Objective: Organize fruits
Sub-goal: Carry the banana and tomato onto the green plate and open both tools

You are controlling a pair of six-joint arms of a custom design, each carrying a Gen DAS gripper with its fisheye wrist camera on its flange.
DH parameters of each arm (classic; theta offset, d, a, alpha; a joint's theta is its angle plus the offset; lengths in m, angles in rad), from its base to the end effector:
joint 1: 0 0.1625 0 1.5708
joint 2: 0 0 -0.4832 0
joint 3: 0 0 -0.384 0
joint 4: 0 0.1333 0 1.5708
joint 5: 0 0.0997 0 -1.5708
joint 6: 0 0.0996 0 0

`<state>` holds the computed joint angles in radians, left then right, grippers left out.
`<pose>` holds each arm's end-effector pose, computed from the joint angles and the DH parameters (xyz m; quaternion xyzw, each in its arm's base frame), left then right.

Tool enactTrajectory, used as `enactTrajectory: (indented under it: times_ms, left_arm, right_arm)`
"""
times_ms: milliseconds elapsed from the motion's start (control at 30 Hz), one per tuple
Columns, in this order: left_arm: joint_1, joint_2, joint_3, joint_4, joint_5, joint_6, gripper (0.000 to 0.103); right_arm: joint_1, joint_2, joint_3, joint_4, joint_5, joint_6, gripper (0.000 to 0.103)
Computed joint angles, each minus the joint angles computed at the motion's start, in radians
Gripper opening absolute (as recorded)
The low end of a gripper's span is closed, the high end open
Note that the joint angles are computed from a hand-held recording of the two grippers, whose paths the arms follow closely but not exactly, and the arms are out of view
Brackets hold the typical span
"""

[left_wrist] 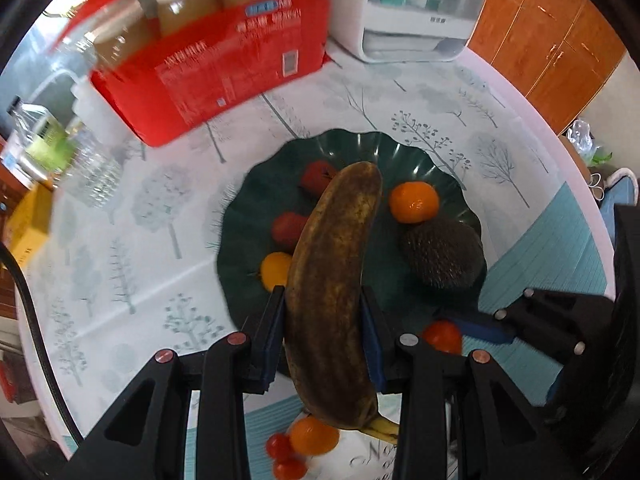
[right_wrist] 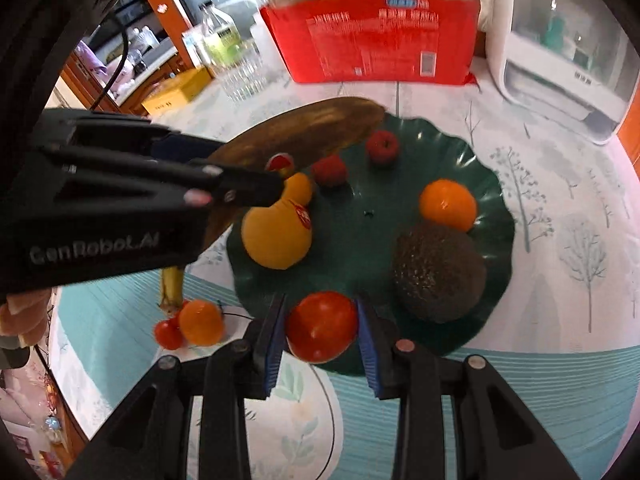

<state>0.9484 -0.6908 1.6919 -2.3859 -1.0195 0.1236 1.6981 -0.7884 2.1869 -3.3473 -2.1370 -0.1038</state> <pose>-0.2351 -0.6459 0.0452 0.3727 0.8830 0.0197 0.2847 0.1465 -0.5157 0.0856 0.0566 -0.9429 0.1836 0.2722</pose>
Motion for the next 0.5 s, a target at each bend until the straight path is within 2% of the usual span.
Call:
enactTrajectory:
  times_ms: [333,500]
  left_arm:
    - [0.021,0.052,-0.033,-0.011,-0.020,0.042,0.035]
    - [0.010,0.046,-0.021,-0.046,-0.020,0.081,0.046]
  right_arm:
    - [-0.037,0.029,-0.024,0.022,-0.010,0.035,0.035]
    - [-0.050,0.019,-0.018,0.021,0.012,0.058,0.039]
